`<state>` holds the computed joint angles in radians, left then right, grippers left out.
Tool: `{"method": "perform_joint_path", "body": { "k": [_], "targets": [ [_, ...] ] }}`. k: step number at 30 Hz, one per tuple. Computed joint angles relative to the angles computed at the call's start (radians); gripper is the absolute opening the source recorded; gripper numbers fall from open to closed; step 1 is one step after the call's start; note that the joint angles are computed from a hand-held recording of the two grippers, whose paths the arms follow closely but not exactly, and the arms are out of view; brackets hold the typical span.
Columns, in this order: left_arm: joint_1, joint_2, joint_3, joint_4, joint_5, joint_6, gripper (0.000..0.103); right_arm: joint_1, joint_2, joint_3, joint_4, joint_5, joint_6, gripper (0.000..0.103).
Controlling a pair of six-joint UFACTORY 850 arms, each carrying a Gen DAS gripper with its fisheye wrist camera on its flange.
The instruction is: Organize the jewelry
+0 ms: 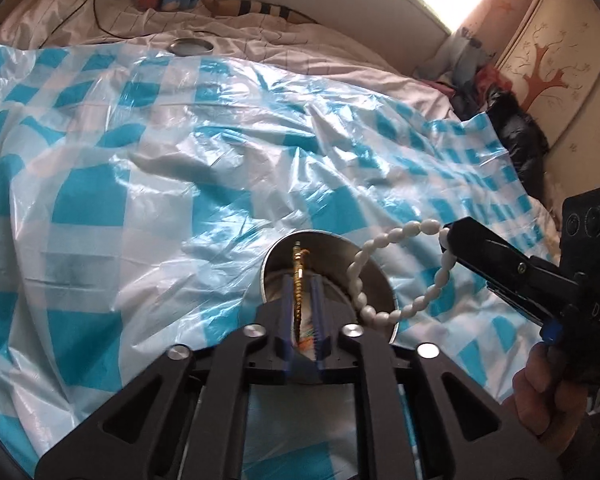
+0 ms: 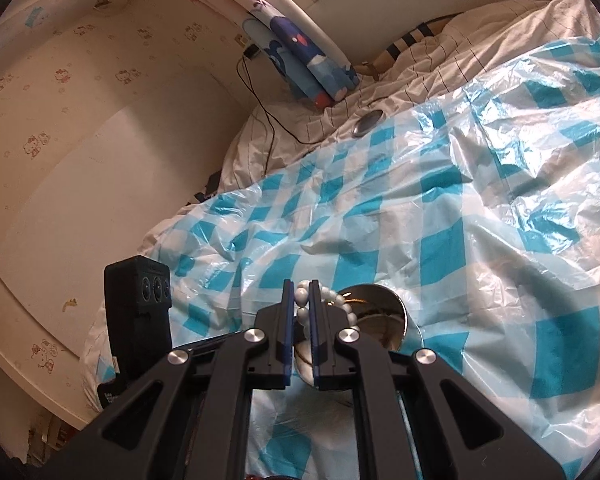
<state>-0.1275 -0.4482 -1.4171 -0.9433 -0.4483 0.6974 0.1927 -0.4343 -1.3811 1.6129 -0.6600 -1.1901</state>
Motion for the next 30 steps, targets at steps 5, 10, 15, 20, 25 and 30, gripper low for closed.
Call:
{"method": "perform_joint_path", "body": {
  "k": [5, 10, 15, 20, 25, 30],
  "targets": [
    [0.012, 0.040, 0.037, -0.012, 0.056, -0.030, 0.053, 0.008, -0.016, -0.008, -0.016, 0.004, 0.018, 0.008],
    [0.045, 0.066, 0.059, -0.050, 0.054, -0.053, 0.054, 0.031, -0.048, -0.048, -0.139, 0.045, 0.114, 0.009],
    [0.048, 0.095, 0.082, -0.022, 0.049, -0.067, 0.056, 0.057, -0.031, -0.038, -0.313, 0.245, 0.253, 0.043],
    [0.027, 0.140, 0.133, 0.072, 0.007, -0.071, 0.057, 0.039, 0.015, -0.005, -0.335, 0.240, 0.285, 0.043],
    [0.034, 0.206, 0.253, 0.018, -0.034, -0.023, 0.057, 0.031, 0.128, 0.116, -0.404, 0.188, 0.310, 0.044],
    [0.036, 0.259, 0.333, -0.022, -0.066, 0.022, 0.057, 0.033, 0.236, 0.283, -0.460, 0.209, 0.390, 0.055]
  ]
}}
